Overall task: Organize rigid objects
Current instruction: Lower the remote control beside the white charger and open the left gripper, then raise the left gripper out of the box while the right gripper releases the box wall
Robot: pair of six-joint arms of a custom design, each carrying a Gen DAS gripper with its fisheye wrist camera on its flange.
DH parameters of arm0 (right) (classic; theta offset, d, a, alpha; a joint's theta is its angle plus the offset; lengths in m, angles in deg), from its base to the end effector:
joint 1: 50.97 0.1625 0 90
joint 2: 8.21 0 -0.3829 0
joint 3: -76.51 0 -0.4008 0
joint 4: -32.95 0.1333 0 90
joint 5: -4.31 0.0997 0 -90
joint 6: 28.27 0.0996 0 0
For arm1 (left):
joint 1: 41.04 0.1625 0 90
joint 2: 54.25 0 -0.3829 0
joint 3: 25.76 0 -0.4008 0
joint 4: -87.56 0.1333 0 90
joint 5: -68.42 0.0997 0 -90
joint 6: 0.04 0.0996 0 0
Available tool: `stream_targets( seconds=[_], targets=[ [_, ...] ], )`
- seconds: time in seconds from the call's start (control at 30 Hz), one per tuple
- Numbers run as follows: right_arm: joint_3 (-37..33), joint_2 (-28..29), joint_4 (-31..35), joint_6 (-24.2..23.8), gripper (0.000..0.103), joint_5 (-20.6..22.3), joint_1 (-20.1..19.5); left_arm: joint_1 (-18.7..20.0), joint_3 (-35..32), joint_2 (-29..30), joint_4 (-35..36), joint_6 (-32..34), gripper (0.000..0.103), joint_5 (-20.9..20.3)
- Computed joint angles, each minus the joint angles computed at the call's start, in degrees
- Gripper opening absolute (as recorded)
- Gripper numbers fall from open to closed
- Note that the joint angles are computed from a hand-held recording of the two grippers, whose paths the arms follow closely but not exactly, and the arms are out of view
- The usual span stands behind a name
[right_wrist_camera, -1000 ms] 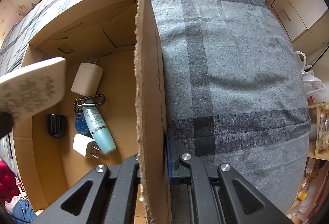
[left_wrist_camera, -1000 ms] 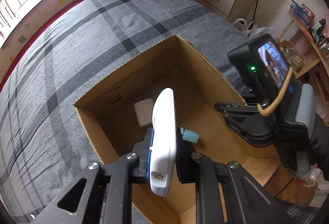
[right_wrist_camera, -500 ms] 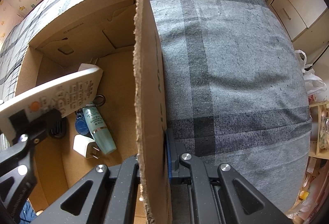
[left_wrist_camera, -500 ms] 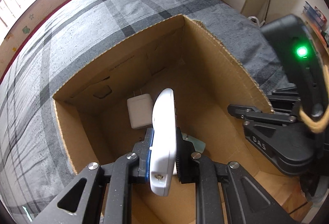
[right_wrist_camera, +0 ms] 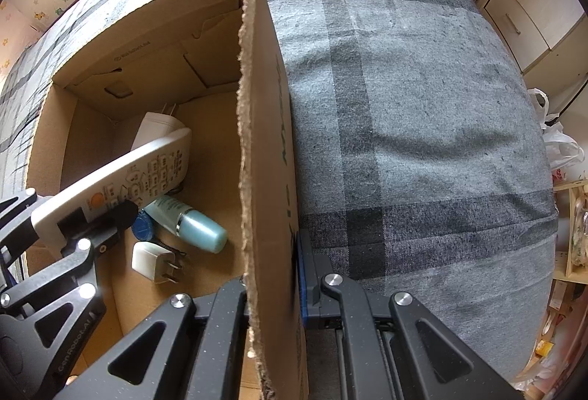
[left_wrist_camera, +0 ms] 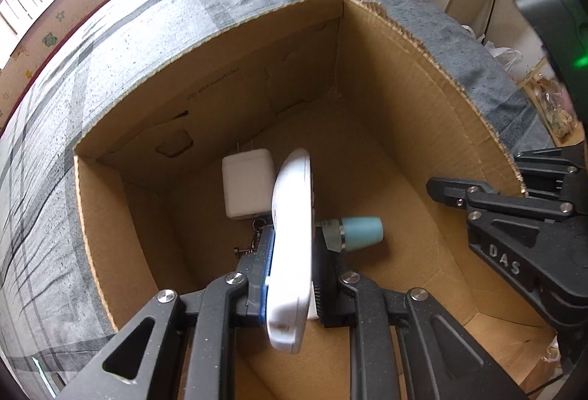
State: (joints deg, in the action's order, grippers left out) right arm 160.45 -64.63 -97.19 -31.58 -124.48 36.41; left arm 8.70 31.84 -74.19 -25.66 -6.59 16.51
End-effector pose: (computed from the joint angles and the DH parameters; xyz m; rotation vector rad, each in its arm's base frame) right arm 0.0397 -0.6840 0.2423 -0.0805 -2.4467 0.2256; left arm -0.3388 -0.7014 -0.0526 0.8082 2.3003 -0.0508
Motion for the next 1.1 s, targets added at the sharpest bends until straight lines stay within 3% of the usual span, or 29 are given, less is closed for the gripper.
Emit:
stream_targets(
  seconds=[0.3,0.47,0.5,0.53,0.6,0.7,0.73,0.9,1.1],
  targets=[
    [-0.1,0.1,0.0,0.0,0.005,0.1,0.0,0.0,2.2,-0.7,0.9,-0.9,0.021,0.6],
    [-0.1,0.1,0.0,0.0,0.005,0.1,0.0,-0.3,0.1,1.0,1.9,-1.2,0.023,2.0],
    [-0.1,0.1,0.0,0.0,0.005,0.1,0.0,-0.5,0.2,1.0,1.8,-1.4,0.038,2.3],
    [0.0,0.0,-0.1,-0.1,0.005,0.1,-0.1,-0.7,0.4,1.1,1.8,-1.8,0.070,2.5],
    [-0.1,0.0,-0.2,0.0,0.006,0.1,-0.1,-0.8,0.9,0.9,0.6,-1.6,0.094,2.1],
    [-0.1,0.1,-0.2,0.0,0.006,0.1,0.0,-1.2,2.3,0.5,-1.7,-0.4,0.095,2.8],
    [0.0,0.0,-0.3,-0.1,0.006,0.2,-0.1,-1.3,2.2,0.6,-1.3,-0.7,0.103,2.7],
    [-0.1,0.1,-0.4,-0.2,0.006,0.2,-0.2,-1.1,0.9,1.0,1.6,0.5,0.103,1.4],
    [0.1,0.0,-0.6,-0.2,0.006,0.2,-0.2,-1.5,4.0,-1.3,0.1,0.0,0.103,1.6]
  ],
)
